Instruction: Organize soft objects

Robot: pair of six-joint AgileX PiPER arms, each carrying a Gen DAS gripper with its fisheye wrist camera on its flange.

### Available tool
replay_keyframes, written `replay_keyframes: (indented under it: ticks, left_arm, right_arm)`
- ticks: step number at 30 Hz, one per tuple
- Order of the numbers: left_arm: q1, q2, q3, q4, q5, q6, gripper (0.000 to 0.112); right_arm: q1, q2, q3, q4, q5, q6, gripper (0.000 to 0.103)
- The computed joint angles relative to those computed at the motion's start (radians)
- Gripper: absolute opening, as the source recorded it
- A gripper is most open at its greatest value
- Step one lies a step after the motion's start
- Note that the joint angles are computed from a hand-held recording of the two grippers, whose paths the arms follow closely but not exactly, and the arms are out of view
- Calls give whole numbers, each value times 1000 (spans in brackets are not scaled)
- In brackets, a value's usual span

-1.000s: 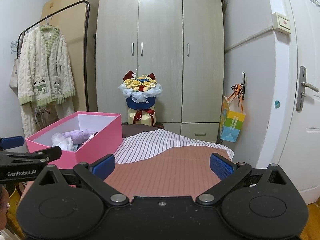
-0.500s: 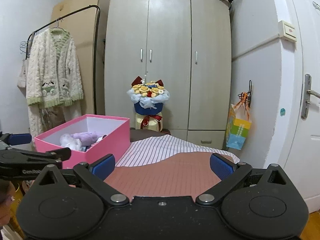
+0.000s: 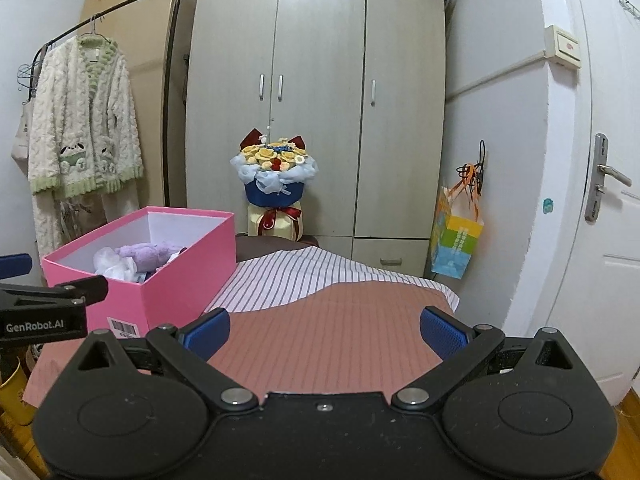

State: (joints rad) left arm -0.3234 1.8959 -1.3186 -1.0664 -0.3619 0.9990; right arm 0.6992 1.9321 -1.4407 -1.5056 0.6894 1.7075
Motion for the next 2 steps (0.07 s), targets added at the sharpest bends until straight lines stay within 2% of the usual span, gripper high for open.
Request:
replay_keyframes:
  ticks: [2]
  left_arm:
    - [1, 0, -1, 0, 1, 1, 103]
  right_arm:
    - [2, 1, 1, -4, 2, -2, 102]
